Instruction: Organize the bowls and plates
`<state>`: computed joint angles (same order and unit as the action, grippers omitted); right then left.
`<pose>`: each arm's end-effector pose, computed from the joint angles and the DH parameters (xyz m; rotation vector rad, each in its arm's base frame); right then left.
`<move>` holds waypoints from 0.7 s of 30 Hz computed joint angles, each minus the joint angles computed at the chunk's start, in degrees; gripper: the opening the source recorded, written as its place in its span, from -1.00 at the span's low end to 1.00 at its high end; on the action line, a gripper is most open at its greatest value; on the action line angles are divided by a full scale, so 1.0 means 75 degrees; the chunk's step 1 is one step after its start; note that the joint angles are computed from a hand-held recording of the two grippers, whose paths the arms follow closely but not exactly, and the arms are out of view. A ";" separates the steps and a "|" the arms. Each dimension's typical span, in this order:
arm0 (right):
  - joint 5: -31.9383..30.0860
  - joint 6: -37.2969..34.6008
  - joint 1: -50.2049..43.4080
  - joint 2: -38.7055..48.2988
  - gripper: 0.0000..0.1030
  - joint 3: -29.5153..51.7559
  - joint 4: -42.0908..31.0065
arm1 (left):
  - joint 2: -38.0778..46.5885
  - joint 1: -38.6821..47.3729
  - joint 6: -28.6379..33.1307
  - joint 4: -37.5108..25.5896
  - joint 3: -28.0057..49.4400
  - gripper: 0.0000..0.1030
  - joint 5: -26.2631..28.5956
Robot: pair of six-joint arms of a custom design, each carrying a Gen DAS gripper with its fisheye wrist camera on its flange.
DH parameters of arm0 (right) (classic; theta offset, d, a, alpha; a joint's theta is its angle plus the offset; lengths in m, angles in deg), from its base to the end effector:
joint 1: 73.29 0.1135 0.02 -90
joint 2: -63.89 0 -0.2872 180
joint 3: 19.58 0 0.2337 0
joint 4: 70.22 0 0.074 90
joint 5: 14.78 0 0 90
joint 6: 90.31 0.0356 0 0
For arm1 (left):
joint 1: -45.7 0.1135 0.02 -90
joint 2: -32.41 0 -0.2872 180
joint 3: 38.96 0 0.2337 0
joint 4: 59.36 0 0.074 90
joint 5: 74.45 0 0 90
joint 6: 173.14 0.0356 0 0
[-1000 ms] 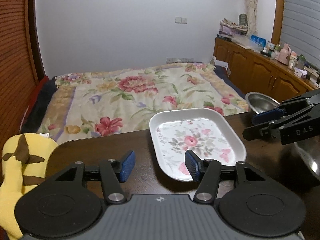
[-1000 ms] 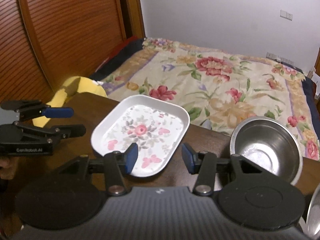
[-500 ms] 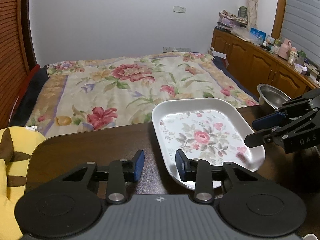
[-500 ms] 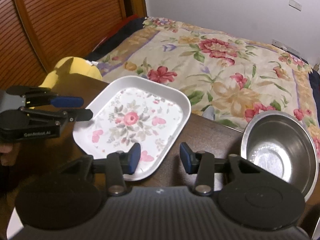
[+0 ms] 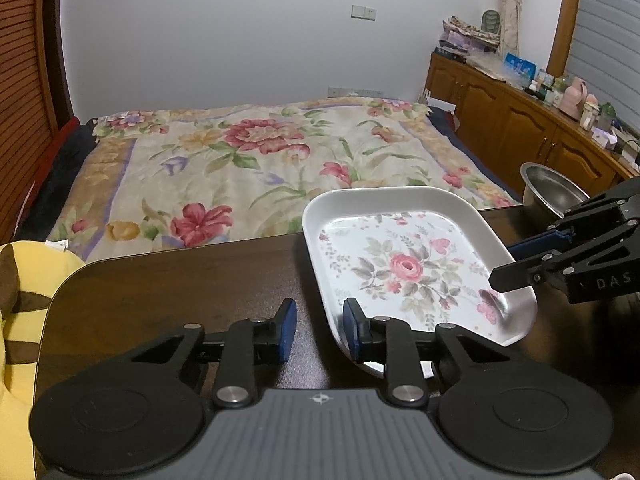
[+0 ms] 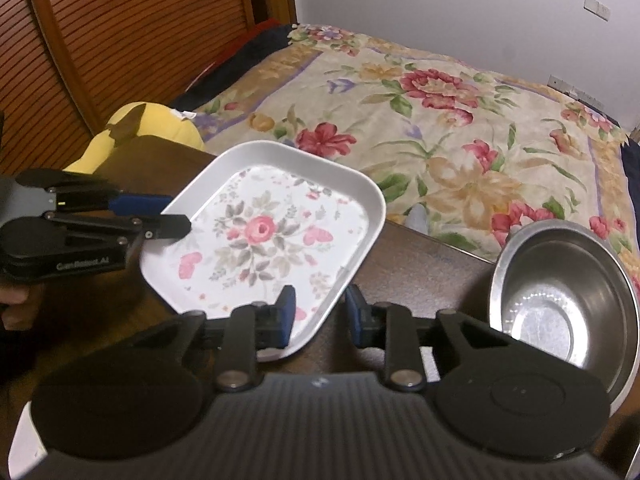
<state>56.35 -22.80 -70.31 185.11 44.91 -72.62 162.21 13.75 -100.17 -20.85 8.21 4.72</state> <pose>0.3512 0.0298 0.0713 -0.6743 2.4542 0.2975 0.2683 -0.1595 0.0265 0.2099 2.3235 -0.2079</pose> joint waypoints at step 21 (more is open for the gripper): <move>-0.0123 0.0008 -0.0076 0.0230 -0.71 0.0241 -0.0235 | -0.0115 -0.0185 -0.0193 -0.0280 0.0082 -0.76 -0.0063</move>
